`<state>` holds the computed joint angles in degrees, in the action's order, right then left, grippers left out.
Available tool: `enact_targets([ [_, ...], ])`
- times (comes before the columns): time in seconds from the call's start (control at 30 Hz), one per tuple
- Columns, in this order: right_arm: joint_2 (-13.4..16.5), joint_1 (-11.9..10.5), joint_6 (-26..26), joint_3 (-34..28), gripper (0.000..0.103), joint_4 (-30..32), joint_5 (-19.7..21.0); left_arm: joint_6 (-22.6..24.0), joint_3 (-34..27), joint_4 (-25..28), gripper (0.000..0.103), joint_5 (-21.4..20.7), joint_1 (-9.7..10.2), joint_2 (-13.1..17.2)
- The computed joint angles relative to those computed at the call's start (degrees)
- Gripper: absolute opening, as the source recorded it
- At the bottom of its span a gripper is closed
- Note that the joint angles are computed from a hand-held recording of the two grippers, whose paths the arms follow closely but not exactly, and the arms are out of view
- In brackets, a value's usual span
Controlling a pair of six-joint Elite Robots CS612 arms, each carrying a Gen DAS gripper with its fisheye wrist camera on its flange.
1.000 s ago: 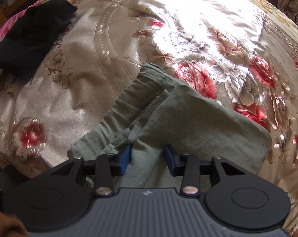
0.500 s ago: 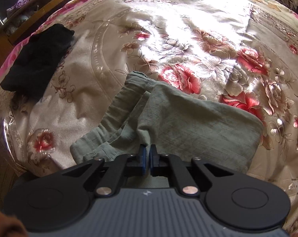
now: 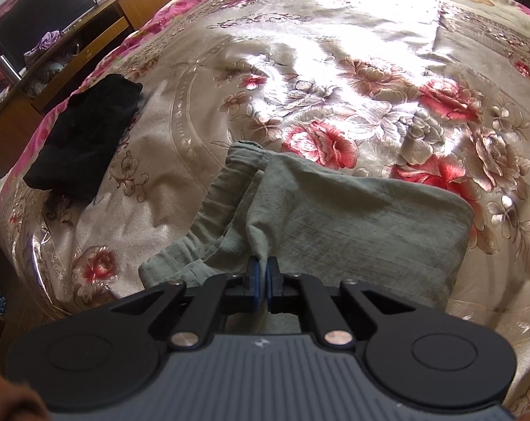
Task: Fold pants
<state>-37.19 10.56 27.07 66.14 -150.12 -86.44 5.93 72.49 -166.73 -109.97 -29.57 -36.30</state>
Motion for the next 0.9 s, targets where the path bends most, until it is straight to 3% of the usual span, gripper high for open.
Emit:
enact_targets([
  [0.03, -0.06, -0.09, 0.18, 0.22, 0.004, -0.38, 0.31, 1.22, -0.14, 0.32, 0.05, 0.48, -0.18, 0.08],
  [0.13, -0.16, -0.25, 0.73, 0.8, 0.004, -1.55, 0.9, 1.67, -1.49, -0.5, 0.029, -1.49, 0.17, 1.07],
  [0.2, -0.12, -0.55, 1.99, 1.04, 0.004, -2.59, 1.91, 0.09, -2.93, -0.78, 0.028, -3.52, 0.75, 1.84],
  [0.47, 0.7, -0.61, 4.32, -1.08, 0.004, -7.56, 2.12, -7.27, -5.12, -5.64, 0.027, -4.37, 2.91, 3.03],
  [0.63, 4.32, 0.13, 2.6, -7.64, 0.004, -4.02, 2.75, -11.19, -7.03, -5.4, 0.027, -2.6, 3.87, 4.53],
  [0.77, 7.26, 0.97, 0.85, -12.48, 0.004, -0.93, 2.53, -13.51, -8.45, -3.55, 0.027, -4.37, 4.97, 5.68],
  [0.9, 8.5, 1.0, 2.68, -14.36, 0.004, -0.97, 3.59, -15.0, -10.09, -4.29, 0.027, -6.13, 5.95, 6.62],
])
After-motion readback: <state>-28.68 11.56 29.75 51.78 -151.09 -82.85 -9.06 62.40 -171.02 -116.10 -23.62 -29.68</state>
